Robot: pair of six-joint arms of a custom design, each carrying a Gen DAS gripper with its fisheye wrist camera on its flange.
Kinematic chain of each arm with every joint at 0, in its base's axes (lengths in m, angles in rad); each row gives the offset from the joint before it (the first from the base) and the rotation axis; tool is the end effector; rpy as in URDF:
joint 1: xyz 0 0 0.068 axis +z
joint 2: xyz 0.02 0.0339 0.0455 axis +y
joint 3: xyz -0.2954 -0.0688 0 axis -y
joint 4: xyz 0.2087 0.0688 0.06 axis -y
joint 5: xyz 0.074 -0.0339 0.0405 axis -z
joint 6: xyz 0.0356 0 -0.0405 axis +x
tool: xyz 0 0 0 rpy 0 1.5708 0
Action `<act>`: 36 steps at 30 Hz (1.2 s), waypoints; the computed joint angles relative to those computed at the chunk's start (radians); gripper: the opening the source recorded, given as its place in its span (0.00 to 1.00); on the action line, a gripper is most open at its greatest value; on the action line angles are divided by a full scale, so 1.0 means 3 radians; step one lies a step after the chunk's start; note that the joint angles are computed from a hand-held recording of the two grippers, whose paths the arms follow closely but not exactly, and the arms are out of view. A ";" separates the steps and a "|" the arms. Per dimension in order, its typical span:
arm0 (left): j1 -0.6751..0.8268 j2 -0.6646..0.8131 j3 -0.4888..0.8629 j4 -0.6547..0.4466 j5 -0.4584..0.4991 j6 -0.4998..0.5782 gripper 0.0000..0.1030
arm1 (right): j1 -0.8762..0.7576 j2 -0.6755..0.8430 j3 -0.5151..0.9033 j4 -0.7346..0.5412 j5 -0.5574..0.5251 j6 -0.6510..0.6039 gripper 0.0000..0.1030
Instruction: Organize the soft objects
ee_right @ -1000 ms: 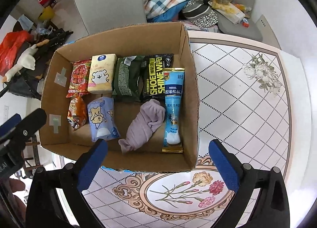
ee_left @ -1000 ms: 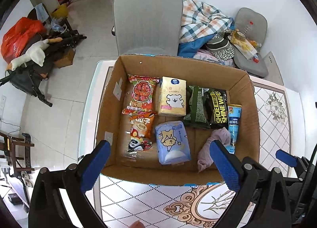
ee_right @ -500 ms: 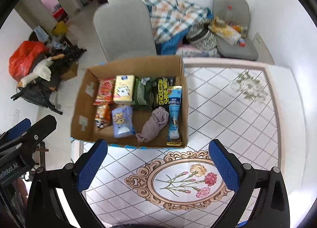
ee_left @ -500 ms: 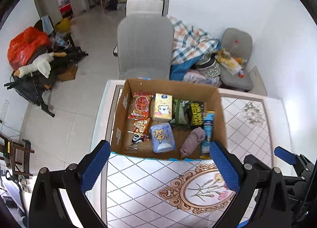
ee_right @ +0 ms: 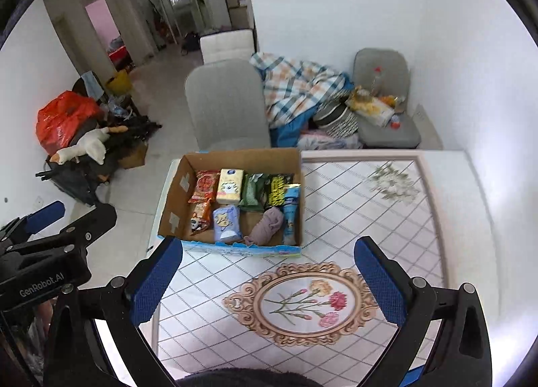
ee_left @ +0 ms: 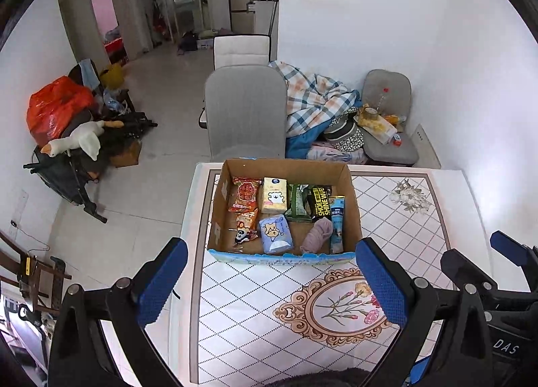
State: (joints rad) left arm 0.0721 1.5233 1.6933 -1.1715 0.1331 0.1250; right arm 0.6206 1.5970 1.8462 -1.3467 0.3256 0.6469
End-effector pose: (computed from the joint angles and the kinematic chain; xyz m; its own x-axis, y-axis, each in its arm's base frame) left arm 0.2601 0.0140 0.4110 -0.8335 0.0637 -0.5488 0.1047 0.9935 -0.0437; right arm 0.2216 0.1444 0.4225 -0.8384 0.1026 -0.5353 0.0914 0.9947 0.0475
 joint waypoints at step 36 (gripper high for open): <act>-0.0060 -0.0318 -0.0261 0.0081 -0.0065 -0.0131 1.00 | 0.0165 -0.0073 0.0477 -0.0617 0.0528 0.0193 1.00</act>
State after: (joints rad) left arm 0.0542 1.4280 1.6150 -1.1471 0.1135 0.0857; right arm 0.6702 1.5750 1.9892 -1.5319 0.4839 0.7049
